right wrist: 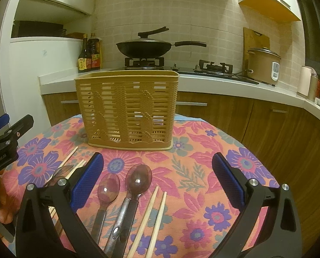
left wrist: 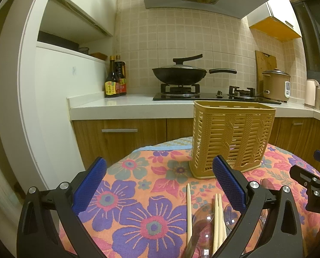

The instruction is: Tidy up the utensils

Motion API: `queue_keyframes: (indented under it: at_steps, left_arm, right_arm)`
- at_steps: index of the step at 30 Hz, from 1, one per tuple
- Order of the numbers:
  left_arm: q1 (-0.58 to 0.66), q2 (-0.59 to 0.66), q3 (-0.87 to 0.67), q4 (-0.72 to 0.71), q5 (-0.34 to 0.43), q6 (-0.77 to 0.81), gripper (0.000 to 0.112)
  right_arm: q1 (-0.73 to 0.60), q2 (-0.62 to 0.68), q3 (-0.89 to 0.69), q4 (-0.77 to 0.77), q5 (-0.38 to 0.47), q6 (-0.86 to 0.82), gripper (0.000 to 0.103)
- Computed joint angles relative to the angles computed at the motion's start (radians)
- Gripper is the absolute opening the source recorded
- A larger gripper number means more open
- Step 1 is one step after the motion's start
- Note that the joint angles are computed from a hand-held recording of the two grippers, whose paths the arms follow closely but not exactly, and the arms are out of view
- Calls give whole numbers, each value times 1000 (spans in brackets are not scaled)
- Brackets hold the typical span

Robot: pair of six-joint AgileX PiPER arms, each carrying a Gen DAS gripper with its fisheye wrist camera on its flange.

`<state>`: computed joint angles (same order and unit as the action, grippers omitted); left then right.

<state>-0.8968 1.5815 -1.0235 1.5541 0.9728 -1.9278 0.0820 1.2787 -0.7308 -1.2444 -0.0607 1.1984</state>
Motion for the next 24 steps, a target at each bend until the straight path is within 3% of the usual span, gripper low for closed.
queue_keyframes:
  at_steps: [3, 24]
  left_arm:
    - [0, -2, 5, 6, 1, -5, 96]
    - [0, -4, 9, 13, -5, -14, 95]
  right_arm:
    - [-2, -1, 4, 59, -7, -59, 95]
    - [3, -1, 4, 58, 1, -54, 95]
